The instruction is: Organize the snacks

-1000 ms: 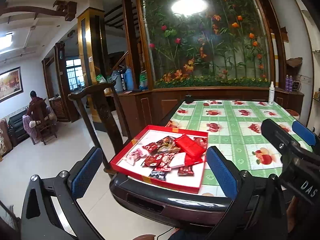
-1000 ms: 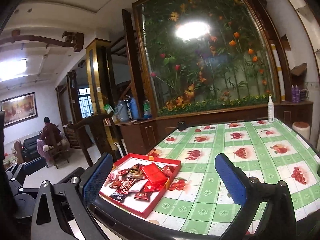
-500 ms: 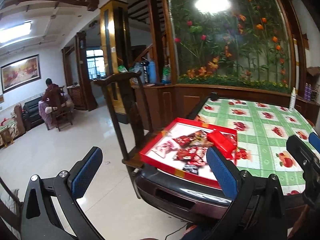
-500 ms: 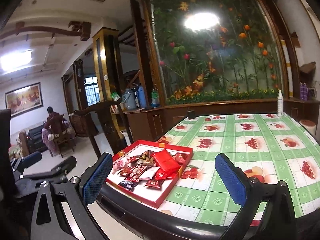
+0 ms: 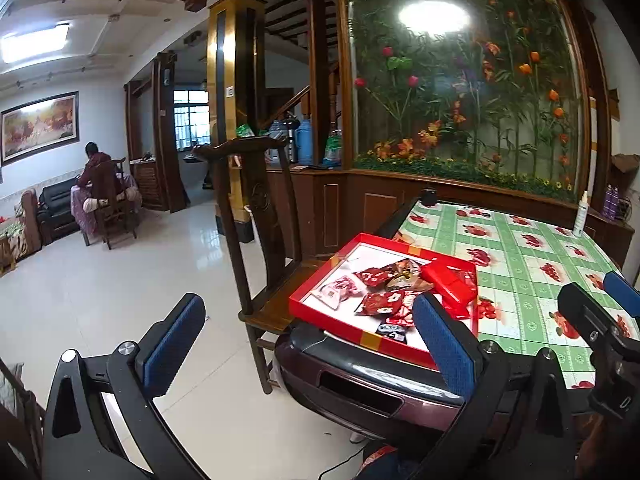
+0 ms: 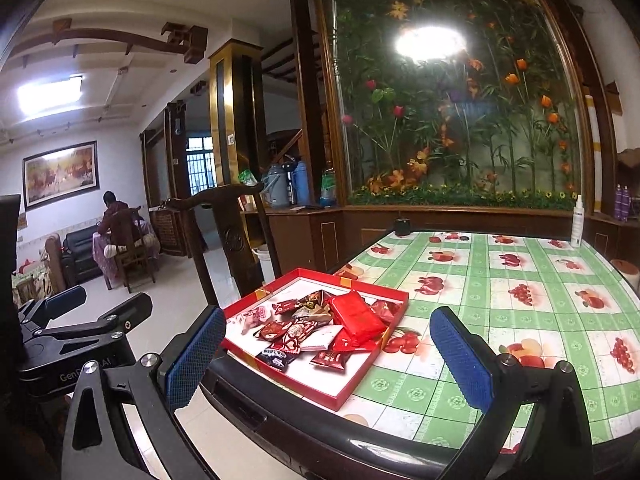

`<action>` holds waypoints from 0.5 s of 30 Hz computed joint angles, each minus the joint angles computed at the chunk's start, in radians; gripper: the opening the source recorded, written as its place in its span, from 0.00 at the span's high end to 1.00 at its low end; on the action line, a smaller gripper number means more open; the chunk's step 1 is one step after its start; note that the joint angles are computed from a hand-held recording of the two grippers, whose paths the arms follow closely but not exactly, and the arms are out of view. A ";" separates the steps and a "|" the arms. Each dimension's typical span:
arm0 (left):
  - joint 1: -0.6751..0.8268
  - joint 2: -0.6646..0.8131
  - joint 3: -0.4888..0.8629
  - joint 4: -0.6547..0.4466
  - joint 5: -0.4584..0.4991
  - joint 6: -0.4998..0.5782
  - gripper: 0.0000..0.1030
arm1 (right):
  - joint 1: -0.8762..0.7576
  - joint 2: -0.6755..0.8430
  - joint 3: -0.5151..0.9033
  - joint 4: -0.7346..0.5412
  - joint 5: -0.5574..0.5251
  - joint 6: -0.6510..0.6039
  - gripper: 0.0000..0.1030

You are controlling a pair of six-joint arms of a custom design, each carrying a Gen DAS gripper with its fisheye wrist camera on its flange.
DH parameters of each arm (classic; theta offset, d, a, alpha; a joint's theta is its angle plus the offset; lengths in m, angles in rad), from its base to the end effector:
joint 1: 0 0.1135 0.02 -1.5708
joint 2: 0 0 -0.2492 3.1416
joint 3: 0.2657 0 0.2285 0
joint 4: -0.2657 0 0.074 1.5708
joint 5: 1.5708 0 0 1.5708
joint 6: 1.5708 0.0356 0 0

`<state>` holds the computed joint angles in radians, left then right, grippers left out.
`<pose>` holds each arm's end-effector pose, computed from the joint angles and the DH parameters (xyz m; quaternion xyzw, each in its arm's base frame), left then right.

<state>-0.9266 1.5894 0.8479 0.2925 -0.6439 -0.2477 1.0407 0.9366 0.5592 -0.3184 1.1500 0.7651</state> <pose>0.2093 -0.2431 0.2135 0.1088 0.8135 -0.0565 0.5685 0.1127 0.1280 0.2320 0.1238 0.7846 -0.0259 0.6070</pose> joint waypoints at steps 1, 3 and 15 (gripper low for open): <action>0.004 0.003 0.003 -0.007 0.000 0.002 0.00 | -0.004 0.001 0.000 -0.001 -0.007 0.002 0.00; 0.003 0.015 0.012 -0.024 -0.011 0.002 0.00 | -0.024 0.004 -0.002 0.006 -0.037 -0.001 0.00; 0.016 0.069 0.017 -0.090 -0.006 -0.043 0.00 | -0.081 0.049 0.005 -0.003 -0.096 0.027 0.00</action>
<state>-0.9107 1.6580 0.8646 0.2030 -0.6496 -0.2904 0.9598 0.9858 0.5642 -0.3214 1.0537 0.7918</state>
